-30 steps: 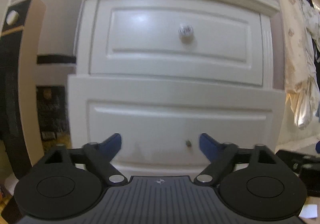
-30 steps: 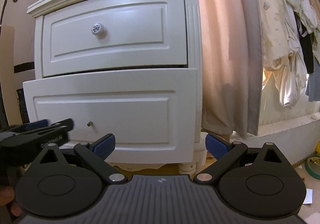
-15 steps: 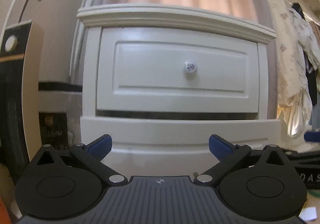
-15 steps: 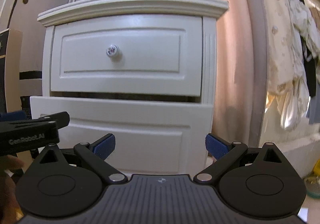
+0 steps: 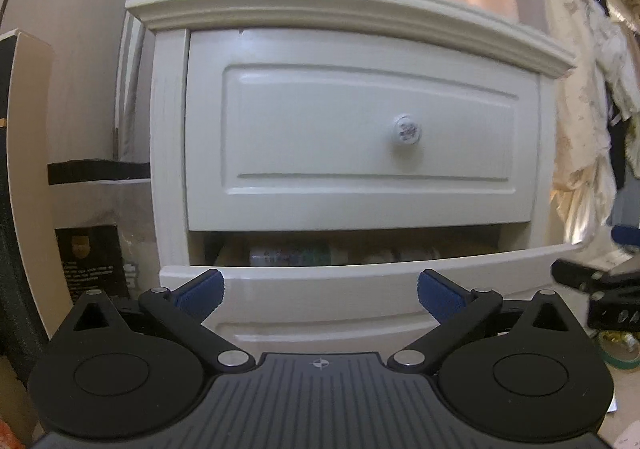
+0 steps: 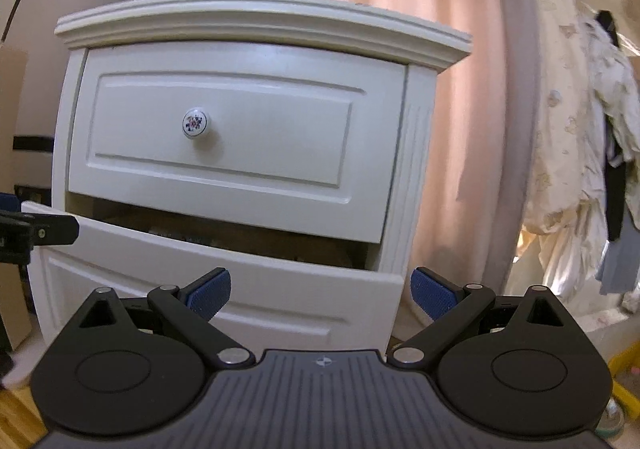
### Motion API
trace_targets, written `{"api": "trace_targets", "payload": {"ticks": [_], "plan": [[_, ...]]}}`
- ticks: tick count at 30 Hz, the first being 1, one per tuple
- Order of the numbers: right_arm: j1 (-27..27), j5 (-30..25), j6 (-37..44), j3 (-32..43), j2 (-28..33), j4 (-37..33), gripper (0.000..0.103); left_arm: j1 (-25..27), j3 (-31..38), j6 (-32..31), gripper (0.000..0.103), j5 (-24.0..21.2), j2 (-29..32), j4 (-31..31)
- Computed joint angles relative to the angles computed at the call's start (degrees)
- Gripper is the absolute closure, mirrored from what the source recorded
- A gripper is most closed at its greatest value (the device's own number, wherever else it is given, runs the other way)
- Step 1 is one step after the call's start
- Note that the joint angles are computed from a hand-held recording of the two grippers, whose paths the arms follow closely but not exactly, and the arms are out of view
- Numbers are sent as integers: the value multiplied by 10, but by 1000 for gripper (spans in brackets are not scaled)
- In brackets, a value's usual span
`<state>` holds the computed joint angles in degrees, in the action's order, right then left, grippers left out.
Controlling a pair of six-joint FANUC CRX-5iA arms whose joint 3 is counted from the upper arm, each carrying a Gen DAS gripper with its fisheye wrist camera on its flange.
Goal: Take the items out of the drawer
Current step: 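Move the left gripper back from the opened drawer, then move the right gripper over the open drawer above the bottles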
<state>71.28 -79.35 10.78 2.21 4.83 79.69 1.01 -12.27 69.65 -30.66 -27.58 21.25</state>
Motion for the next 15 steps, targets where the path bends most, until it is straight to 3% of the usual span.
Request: {"api": "trace_targets", "payload": {"ticks": [5, 12, 15], "plan": [[-25, 42, 110, 49, 1, -57, 0, 1, 19, 19, 0, -6, 15, -7], [-45, 77, 192, 100, 12, -125, 0, 0, 17, 3, 0, 10, 18, 7], [-48, 102, 304, 130, 14, -190, 0, 2, 18, 7, 0, 9, 17, 8]]}}
